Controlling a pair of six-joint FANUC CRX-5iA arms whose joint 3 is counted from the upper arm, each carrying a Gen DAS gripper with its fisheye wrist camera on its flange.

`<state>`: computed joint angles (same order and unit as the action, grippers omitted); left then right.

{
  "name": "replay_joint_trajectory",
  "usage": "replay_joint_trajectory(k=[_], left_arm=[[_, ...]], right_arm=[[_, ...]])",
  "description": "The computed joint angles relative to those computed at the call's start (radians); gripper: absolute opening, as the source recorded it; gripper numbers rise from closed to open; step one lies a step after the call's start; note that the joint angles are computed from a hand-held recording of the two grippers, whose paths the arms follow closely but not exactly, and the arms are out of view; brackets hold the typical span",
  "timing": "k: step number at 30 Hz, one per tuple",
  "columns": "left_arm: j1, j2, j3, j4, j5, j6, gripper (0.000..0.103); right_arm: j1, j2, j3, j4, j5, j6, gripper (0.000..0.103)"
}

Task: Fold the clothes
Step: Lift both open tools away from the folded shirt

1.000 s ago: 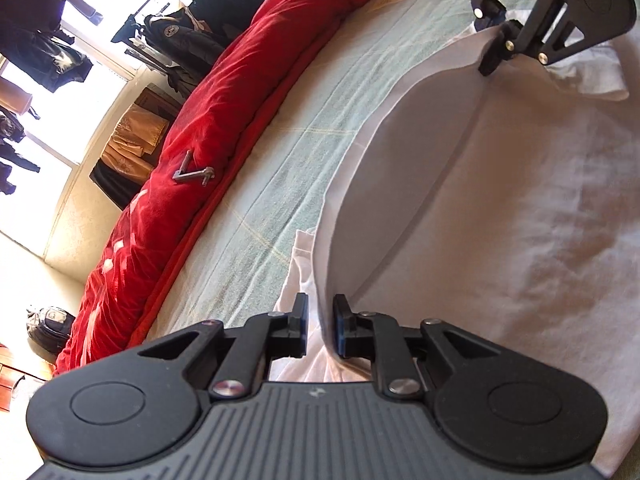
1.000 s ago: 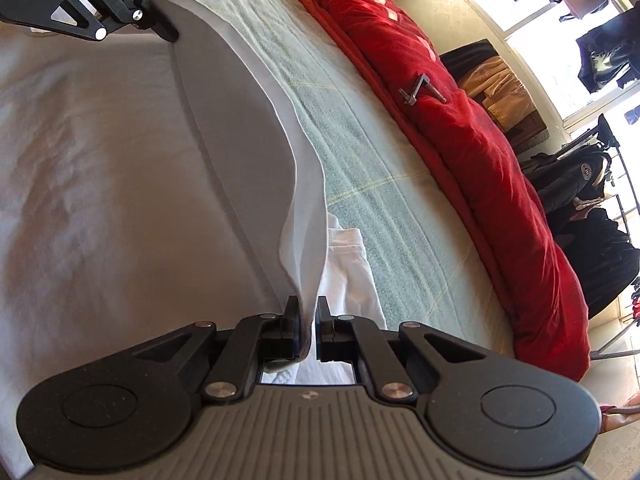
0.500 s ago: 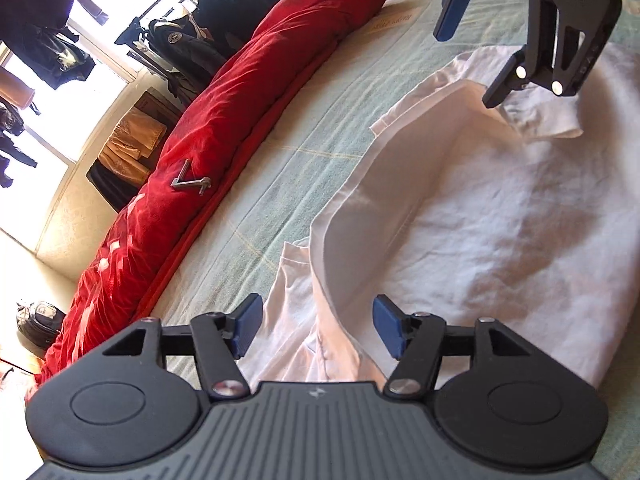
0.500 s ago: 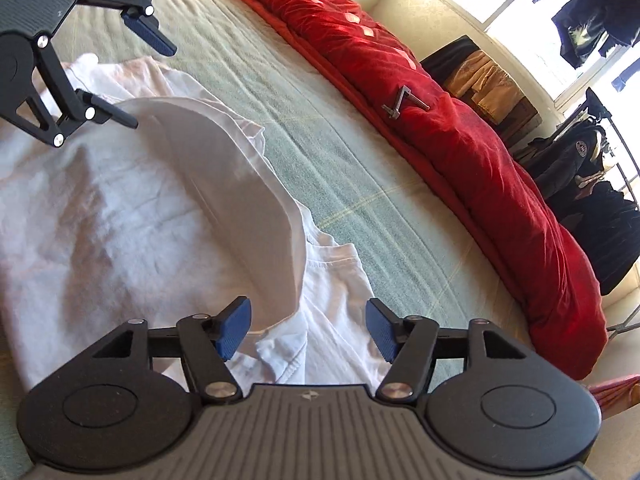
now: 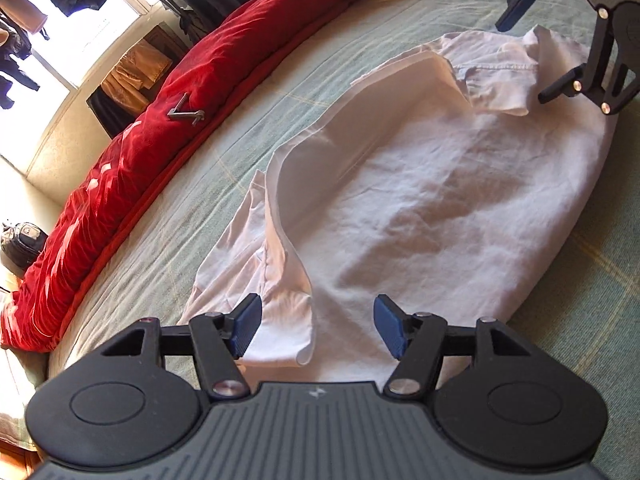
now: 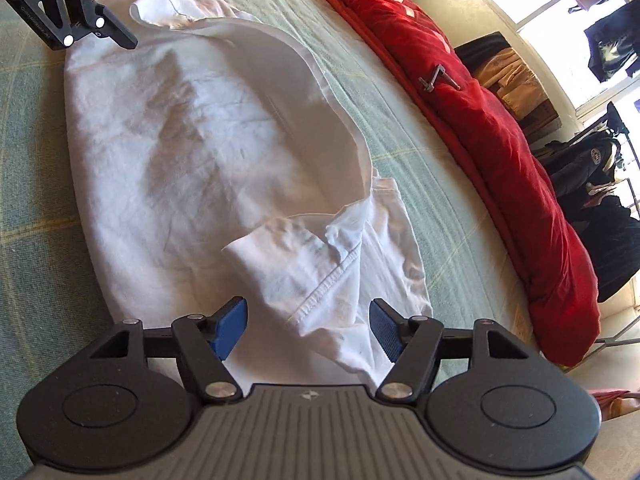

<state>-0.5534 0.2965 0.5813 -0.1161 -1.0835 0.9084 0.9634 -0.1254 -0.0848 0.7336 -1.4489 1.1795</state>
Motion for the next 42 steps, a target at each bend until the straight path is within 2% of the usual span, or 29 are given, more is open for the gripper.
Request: replay_joint_trajectory(k=[6,15,19,24,26,30,33,36,42], left_arm=[[-0.016,-0.006,-0.004,-0.002,0.008,0.006,0.063],[-0.058,0.011,0.052,-0.050,-0.035,0.078,0.063],[-0.085,0.026,0.086,-0.087,-0.075,0.112,0.063],[-0.115,0.047,0.146,-0.153,-0.147,0.170,0.061],[-0.117,0.048,0.157,-0.190,-0.164,0.188,0.053],[-0.120,0.048,0.173,-0.261,-0.196,0.213,0.053],[-0.099,0.021,0.118,-0.280,-0.161,0.138,0.055],[-0.061,-0.004,0.047,-0.271,-0.083,0.044,0.055],[0.024,0.015,0.024,-0.172,0.031,-0.040,0.057]], right_arm=[[-0.054,-0.014,-0.022,0.063,0.034,-0.030,0.072],[-0.184,-0.005,-0.043,0.132,0.048,-0.192,0.072],[-0.216,-0.012,-0.032,0.119,0.040,-0.260,0.072],[-0.157,-0.089,-0.044,0.021,0.061,-0.297,0.072],[-0.119,-0.110,-0.047,-0.013,0.060,-0.324,0.072],[-0.044,-0.119,-0.033,-0.062,0.045,-0.433,0.072],[-0.018,-0.098,-0.005,-0.091,0.036,-0.497,0.072],[0.000,-0.061,0.034,-0.102,0.009,-0.520,0.072],[0.002,0.050,0.168,-0.110,-0.067,-0.488,0.072]])
